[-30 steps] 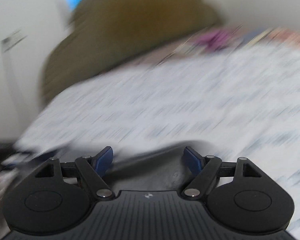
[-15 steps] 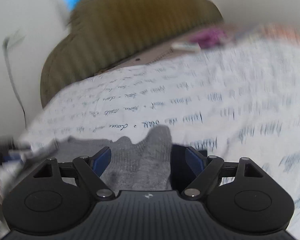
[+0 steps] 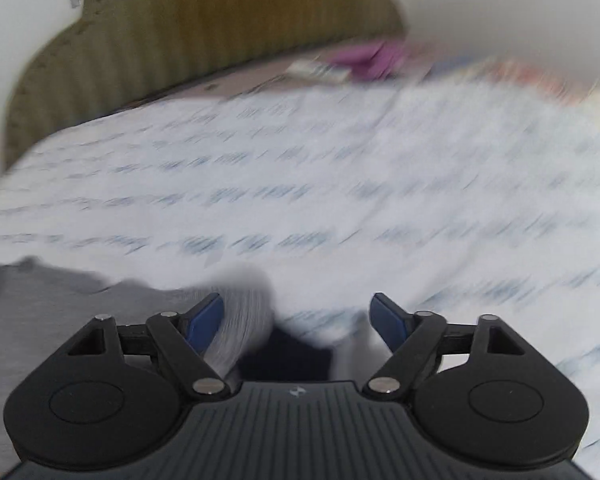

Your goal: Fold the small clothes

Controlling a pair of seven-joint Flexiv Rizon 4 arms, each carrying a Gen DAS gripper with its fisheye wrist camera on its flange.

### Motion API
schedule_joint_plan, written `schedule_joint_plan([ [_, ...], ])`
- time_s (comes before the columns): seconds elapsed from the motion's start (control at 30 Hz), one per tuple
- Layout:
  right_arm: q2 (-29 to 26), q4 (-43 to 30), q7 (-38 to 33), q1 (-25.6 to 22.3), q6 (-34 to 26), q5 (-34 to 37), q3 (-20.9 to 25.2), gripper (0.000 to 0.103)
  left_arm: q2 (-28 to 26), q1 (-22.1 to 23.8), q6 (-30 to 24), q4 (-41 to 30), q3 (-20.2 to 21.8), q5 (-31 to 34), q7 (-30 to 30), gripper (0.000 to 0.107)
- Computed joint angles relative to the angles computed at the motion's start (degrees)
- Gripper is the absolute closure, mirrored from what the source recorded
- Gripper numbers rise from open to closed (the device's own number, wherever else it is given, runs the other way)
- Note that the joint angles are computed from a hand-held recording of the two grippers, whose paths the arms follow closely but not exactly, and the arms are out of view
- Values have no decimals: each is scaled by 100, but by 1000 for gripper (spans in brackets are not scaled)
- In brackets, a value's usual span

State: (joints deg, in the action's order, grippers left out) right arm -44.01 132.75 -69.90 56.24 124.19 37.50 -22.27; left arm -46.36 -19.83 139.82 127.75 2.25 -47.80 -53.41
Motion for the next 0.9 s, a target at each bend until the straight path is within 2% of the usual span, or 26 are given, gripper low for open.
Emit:
schedule_joint_plan([
  [0.03, -105, -192, -473, 299, -112, 777, -281, 28, 29, -13, 60, 27, 22, -114, -49, 11],
  [0.07, -204, -223, -672, 437, 52, 1200, -427, 26, 72, -3, 99, 70, 15, -193, -116, 11],
  [0.1, -161, -118, -593, 416, 295, 1249, -400, 26, 157, 86, 110, 154, -26, -113, -265, 11],
  [0.13, -27, 74, -219, 234, 584, 925, -200, 26, 285, 213, 52, 264, -93, 64, -450, 11],
  [0.23, 128, 935, 1648, -896, 1819, -1569, 439, 27, 716, 787, -231, 669, -321, 1197, -1235, 10],
  [0.3, 56, 1194, 2518, -1693, 2587, -3065, 732, 27, 967, 1085, -413, 923, -460, 1924, -1670, 9],
  [0.4, -182, 1304, 3293, -2878, 3484, -4410, 1405, 27, 1139, 1497, -618, 1164, -687, 3033, -2136, 9],
  [0.43, -298, 1311, 3440, -3268, 3759, -4815, 1636, 26, 1152, 1612, -645, 1232, -749, 3357, -2275, 9],
  [0.5, -492, 1368, 3634, -3776, 4204, -5603, 1800, 26, 1183, 1683, -709, 1320, -788, 3781, -2461, 9],
  [0.6, -588, 1486, 3681, -4122, 4205, -6093, 1964, 27, 1114, 1571, -593, 1397, -701, 4121, -2736, 9],
  [0.67, -764, 1581, 3643, -4402, 4512, -6565, 2015, 27, 1093, 1600, -649, 1395, -685, 4372, -2844, 9],
  [0.77, -1006, 1739, 3442, -5153, 4877, -7451, 2371, 26, 1052, 1465, -776, 1328, -597, 4424, -2879, 9],
  [0.83, -1148, 1842, 3418, -5288, 5226, -8107, 2181, 25, 1025, 1373, -775, 1317, -542, 4433, -2883, 9],
  [0.9, -1317, 1842, 3530, -5371, 5650, -9096, 1803, 24, 979, 1279, -764, 1293, -506, 4390, -2899, 9],
])
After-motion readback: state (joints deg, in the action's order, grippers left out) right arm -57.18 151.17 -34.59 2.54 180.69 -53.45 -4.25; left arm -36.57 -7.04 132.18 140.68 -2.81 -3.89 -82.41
